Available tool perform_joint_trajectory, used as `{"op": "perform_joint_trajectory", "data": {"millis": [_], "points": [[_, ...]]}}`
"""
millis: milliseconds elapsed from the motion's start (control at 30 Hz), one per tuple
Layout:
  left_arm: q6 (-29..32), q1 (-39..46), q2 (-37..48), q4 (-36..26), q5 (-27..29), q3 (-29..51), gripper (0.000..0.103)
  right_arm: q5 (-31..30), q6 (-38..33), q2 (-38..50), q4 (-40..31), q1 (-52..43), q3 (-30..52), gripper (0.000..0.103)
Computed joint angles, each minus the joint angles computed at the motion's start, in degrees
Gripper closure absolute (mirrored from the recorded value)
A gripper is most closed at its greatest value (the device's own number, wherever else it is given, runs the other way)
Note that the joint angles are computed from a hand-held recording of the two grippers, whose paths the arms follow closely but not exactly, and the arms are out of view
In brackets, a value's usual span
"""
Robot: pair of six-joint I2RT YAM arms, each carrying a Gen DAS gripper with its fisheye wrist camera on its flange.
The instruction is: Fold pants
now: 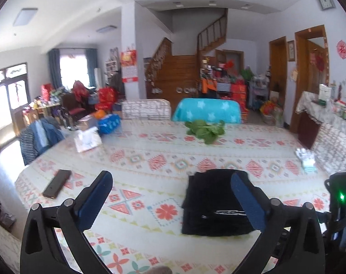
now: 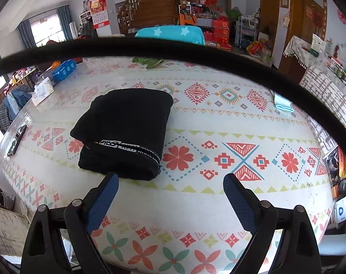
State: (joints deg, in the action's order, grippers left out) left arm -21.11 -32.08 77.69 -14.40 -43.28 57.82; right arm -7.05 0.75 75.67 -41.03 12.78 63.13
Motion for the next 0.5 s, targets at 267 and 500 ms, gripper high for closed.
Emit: {"op": "perform_joint_trajectory", "data": {"millis": [267, 500], "points": [[-3.58, 3.38, 5.28, -7.75, 12.72, 3.89, 0.0, -0.54, -1.2, 0.89, 0.67, 0.25, -0.87, 0.007], [-5.68, 3.65, 9.97, -9.83, 17.2, 4.91, 0.0, -0.47, -0.37, 2.66, 0.22, -0.6, -1.87, 0.007]]}}
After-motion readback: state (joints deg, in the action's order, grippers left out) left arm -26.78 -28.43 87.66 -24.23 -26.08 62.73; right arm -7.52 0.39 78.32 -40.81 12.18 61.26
